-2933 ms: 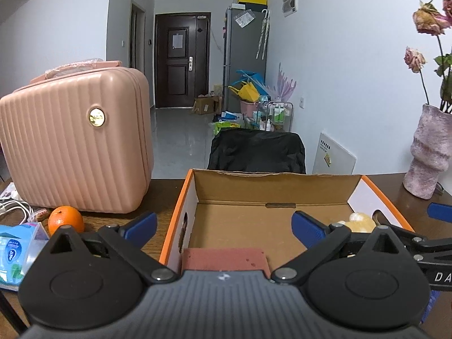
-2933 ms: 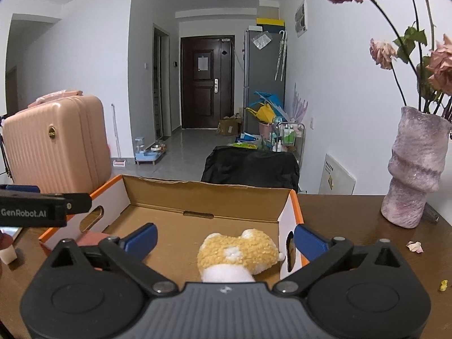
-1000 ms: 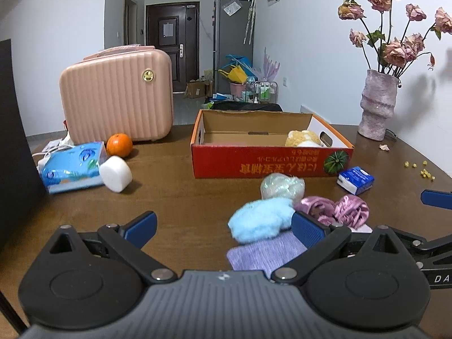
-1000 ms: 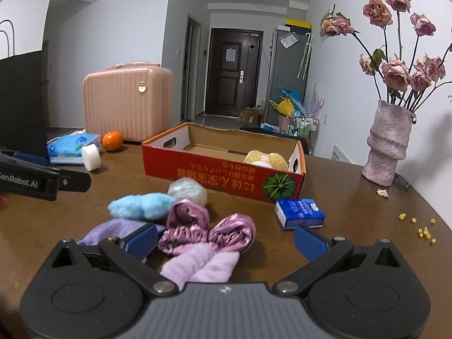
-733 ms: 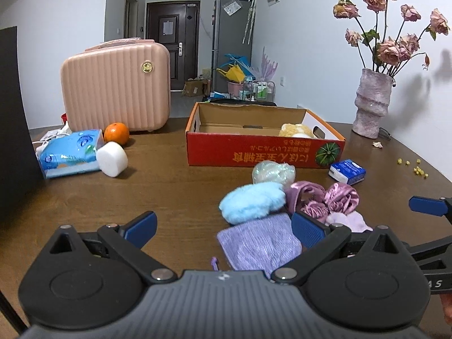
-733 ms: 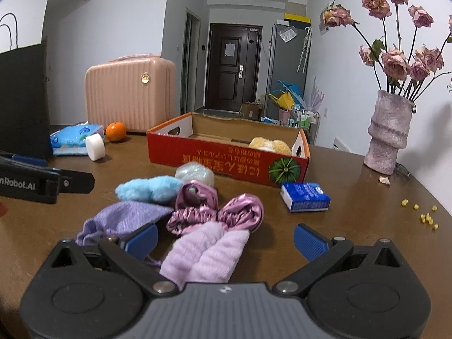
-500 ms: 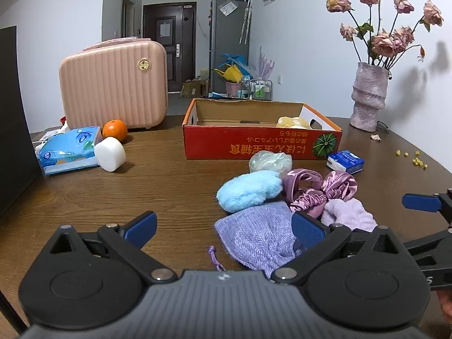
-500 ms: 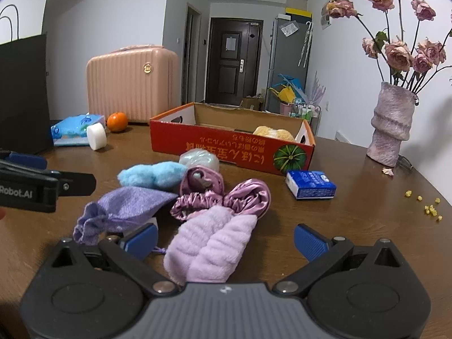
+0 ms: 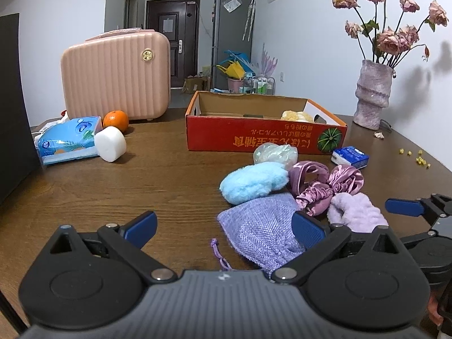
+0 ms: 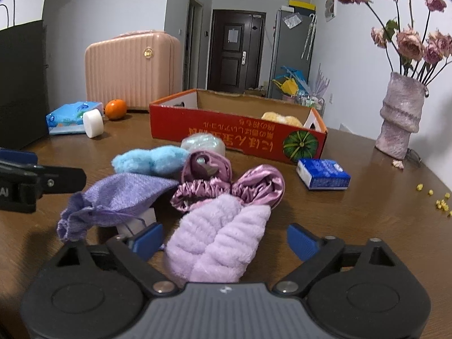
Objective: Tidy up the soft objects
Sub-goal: 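Grasp the lilac fuzzy scrunchie with the right gripper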
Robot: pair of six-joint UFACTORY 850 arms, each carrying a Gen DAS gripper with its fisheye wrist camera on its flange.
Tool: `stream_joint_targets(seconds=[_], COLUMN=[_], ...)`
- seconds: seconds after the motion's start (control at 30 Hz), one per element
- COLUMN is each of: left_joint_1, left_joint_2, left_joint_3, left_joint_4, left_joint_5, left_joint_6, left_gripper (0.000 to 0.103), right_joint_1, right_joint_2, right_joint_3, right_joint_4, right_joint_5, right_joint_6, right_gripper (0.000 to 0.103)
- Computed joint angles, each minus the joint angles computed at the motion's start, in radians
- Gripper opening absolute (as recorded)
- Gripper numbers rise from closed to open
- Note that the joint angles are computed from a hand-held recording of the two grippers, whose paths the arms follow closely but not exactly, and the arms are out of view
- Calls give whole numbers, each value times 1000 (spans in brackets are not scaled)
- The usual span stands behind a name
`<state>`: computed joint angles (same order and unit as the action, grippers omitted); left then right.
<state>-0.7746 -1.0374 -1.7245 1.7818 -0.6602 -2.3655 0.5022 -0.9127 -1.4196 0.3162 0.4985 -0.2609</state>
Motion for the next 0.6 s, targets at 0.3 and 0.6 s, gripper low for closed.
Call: stream_joint_targets(seconds=[0.3, 0.6], left_joint_1=[1, 5], left_joint_2=[-14, -19], left_joint_3=[-19, -27], left_joint_4=[-27, -46], left_joint_5=[12, 11], left_joint_6=[29, 22], left_gripper=[103, 103], right_joint_1=[-16, -29], right_joint_2=[-1, 27], right_joint_3=[14, 77], right_joint_4=[-132, -221], right_joint_5=[19, 134], right_joint_6=[138, 245], right_gripper=[47, 31])
